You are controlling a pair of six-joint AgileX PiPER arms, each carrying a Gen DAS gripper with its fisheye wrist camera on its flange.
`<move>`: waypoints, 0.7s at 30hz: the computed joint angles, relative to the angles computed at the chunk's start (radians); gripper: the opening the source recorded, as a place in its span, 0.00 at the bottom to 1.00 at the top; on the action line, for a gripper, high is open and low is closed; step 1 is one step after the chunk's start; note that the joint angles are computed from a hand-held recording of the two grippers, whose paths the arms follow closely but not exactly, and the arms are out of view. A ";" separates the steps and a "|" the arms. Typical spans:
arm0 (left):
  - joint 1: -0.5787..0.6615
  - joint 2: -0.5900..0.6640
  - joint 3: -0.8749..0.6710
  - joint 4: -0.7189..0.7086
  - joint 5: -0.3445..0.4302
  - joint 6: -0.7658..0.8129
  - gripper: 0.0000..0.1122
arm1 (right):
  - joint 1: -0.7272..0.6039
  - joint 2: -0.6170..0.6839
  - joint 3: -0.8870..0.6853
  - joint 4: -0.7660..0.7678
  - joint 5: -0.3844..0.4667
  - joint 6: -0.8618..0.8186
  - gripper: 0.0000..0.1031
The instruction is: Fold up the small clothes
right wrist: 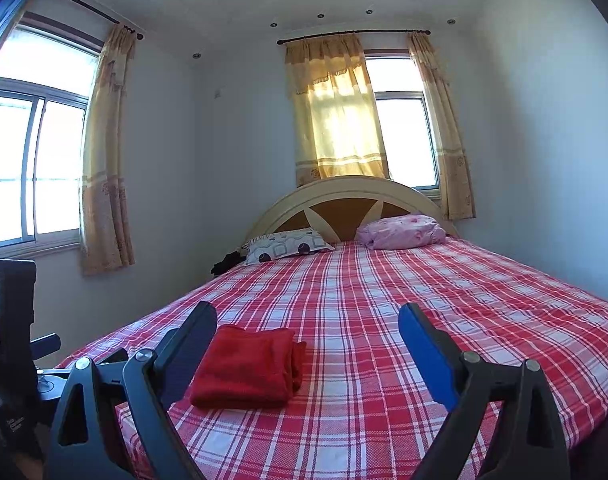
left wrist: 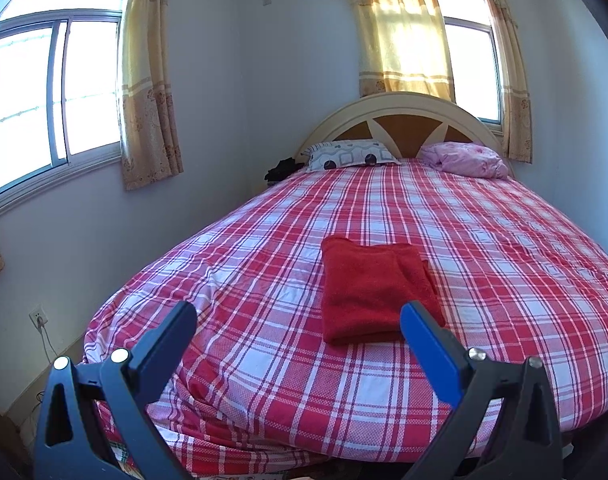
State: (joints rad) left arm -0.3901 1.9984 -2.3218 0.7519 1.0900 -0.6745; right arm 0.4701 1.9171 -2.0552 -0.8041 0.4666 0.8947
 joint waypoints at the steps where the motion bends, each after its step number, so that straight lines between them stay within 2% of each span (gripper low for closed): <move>1: -0.003 -0.008 0.012 0.007 -0.010 -0.007 0.92 | 0.000 -0.001 0.002 -0.006 0.000 0.006 0.90; 10: -0.027 -0.013 0.026 0.054 -0.034 0.008 0.92 | 0.003 0.001 0.001 -0.007 0.006 0.008 0.90; 21: 0.009 -0.004 -0.007 -0.069 -0.029 0.025 0.92 | 0.003 -0.002 0.006 0.006 0.021 -0.014 0.90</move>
